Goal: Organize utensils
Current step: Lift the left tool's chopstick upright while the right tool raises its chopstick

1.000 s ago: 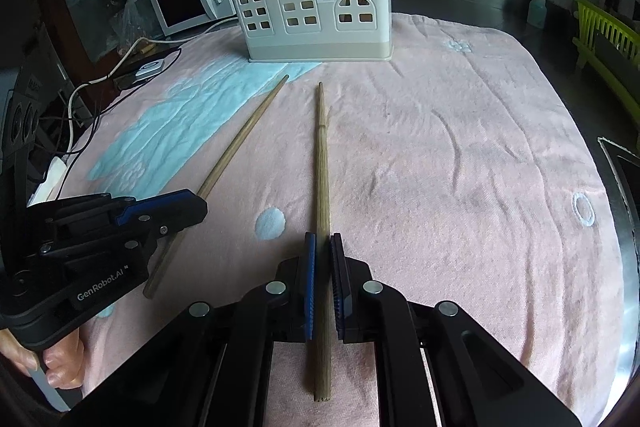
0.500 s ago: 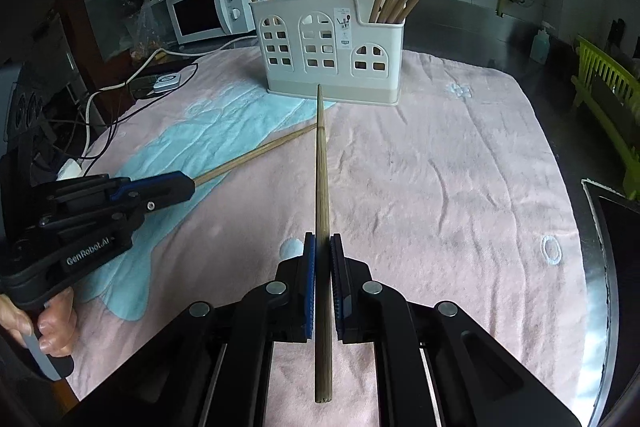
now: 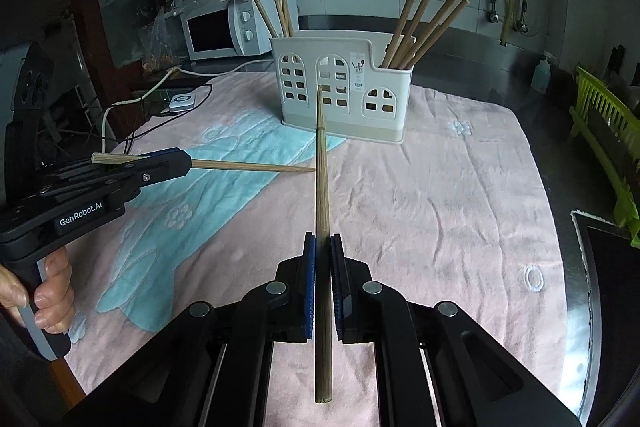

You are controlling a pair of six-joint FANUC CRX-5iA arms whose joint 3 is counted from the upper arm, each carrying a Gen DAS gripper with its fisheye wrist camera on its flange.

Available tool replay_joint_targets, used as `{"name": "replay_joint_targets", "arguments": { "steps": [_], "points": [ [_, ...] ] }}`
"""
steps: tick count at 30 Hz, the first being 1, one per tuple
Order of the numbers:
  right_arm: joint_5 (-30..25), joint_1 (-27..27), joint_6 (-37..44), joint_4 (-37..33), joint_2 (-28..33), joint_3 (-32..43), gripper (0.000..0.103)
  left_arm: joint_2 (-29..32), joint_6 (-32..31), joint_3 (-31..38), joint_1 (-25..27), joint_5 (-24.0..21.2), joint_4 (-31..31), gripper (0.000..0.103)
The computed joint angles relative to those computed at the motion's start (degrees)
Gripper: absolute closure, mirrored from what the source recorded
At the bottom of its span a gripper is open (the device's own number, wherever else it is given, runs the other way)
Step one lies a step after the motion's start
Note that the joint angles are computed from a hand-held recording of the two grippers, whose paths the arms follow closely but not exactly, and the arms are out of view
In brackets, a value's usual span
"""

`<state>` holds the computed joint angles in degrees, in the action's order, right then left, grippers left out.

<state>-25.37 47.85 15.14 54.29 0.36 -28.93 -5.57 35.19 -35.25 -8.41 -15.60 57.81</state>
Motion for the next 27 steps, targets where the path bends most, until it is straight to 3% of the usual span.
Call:
{"name": "replay_joint_targets", "arguments": {
  "steps": [7, 11, 27],
  "points": [
    [-1.11, 0.47, 2.23, -0.86, -0.39, 0.52, 0.096, -1.35, -3.74, 0.06, -0.26, 1.62, 3.86, 0.098],
    [-1.02, 0.99, 7.29, -8.54, 1.5, 2.08, 0.096, -1.87, -5.24, -0.21, -0.58, 2.38, 5.23, 0.098],
    [-0.85, 0.96, 11.97, -19.34, 5.78, 3.32, 0.095, -1.76, -5.18, -0.45, -0.35, 2.45, 4.8, 0.098]
  ]
}}
